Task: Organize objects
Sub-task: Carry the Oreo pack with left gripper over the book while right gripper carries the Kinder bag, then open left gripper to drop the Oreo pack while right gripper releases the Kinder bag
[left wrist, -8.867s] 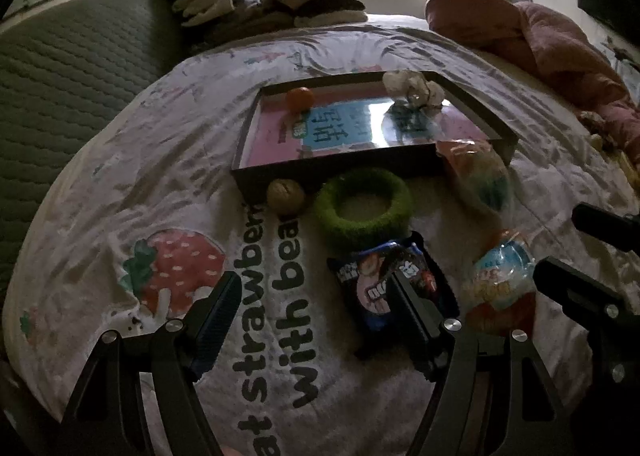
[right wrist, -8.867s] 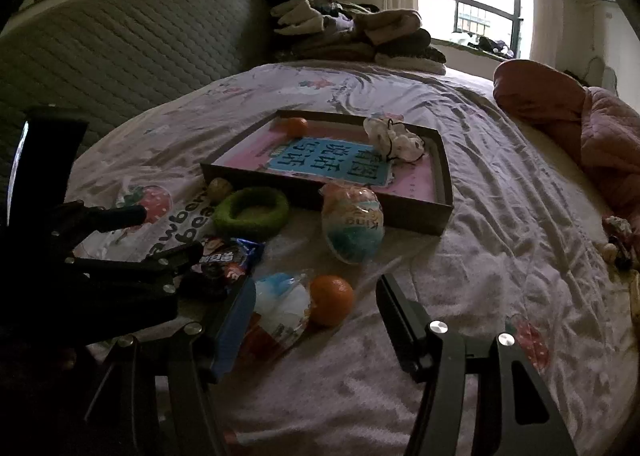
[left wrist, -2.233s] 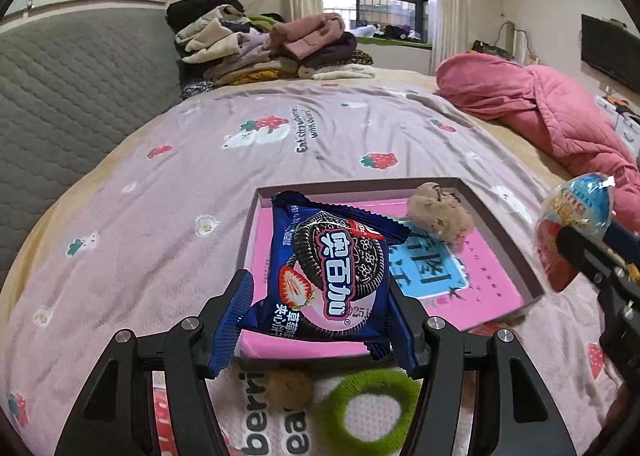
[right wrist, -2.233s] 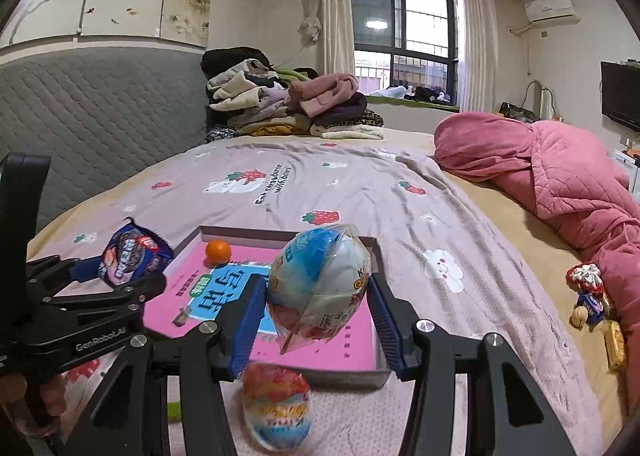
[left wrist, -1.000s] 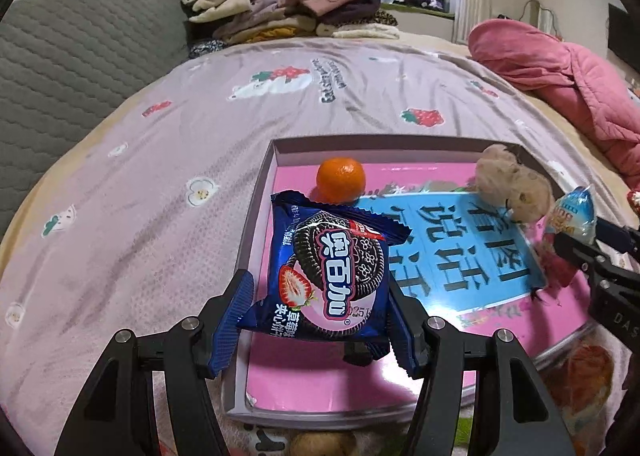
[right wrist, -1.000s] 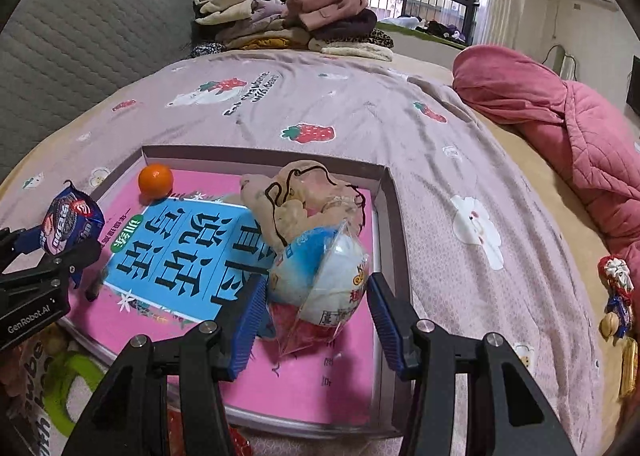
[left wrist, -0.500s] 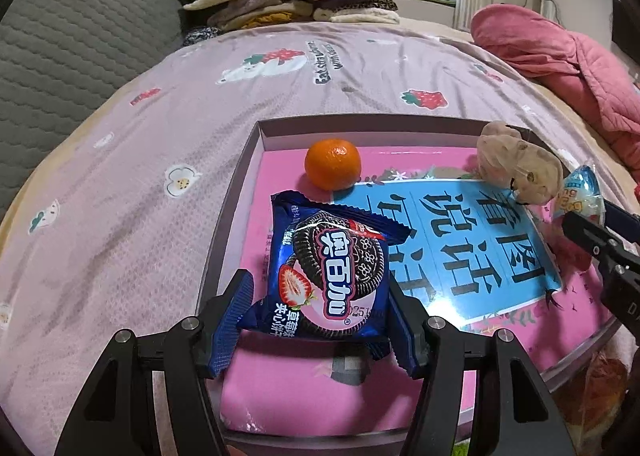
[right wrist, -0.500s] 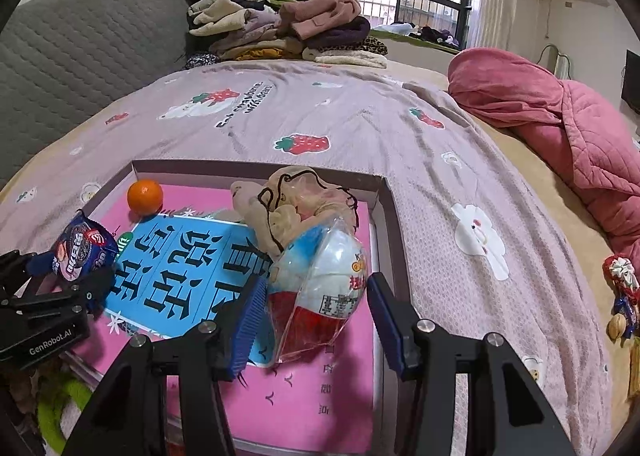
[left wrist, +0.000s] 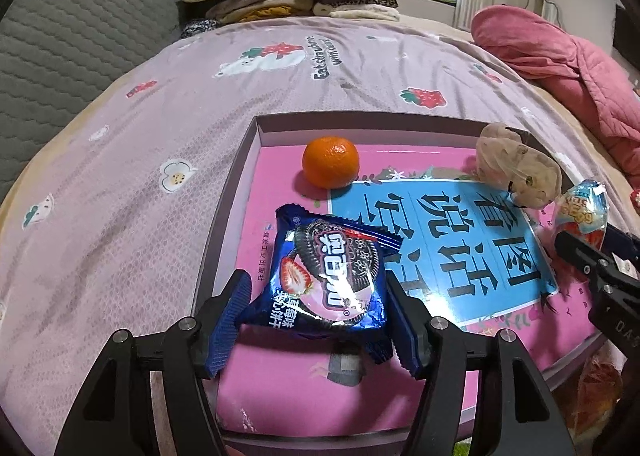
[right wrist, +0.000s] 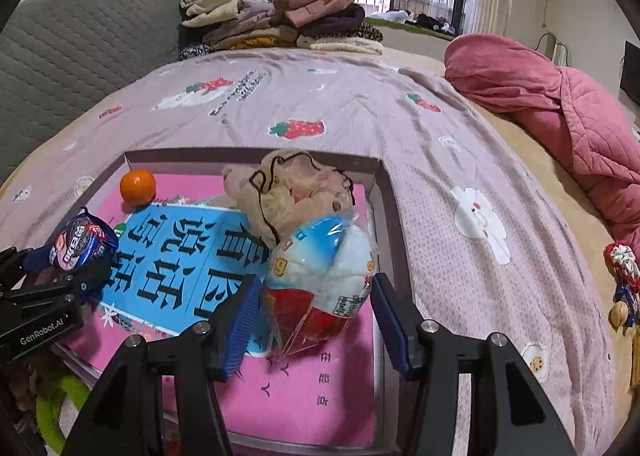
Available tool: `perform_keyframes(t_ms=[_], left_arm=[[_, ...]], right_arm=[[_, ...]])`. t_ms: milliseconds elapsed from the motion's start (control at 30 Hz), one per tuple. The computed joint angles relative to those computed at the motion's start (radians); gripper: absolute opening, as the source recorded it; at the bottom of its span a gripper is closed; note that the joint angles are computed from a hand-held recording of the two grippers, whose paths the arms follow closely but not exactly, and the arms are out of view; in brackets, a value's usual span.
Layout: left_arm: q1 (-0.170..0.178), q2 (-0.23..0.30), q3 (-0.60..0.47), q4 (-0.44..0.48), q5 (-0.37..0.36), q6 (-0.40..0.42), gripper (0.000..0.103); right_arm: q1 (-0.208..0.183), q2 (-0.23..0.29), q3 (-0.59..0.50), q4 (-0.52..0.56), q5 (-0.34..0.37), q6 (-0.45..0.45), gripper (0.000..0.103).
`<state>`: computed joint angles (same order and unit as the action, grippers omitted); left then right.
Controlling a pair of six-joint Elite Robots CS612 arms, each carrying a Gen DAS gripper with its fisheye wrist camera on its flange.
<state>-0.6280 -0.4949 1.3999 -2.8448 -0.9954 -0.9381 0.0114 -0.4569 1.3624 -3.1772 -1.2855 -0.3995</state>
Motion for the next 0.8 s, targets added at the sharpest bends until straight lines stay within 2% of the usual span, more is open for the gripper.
perform_keyframes(t_ms=[133,233,800], left_arm=[[-0.005,-0.006,0.011,-0.024,0.008,0.014,0.07],[-0.011,-0.011,0.021,-0.052,0.018,0.027,0.074],[-0.025,-0.031,0.048,-0.1,0.04,0.049,0.076]], right_arm=[[-0.001,-0.006,0.008,-0.001,0.003,0.001,0.057],[-0.001,-0.01,0.015,-0.014,-0.003,-0.001,0.062],[-0.01,-0.039,0.051,-0.072,0.032,0.026,0.065]])
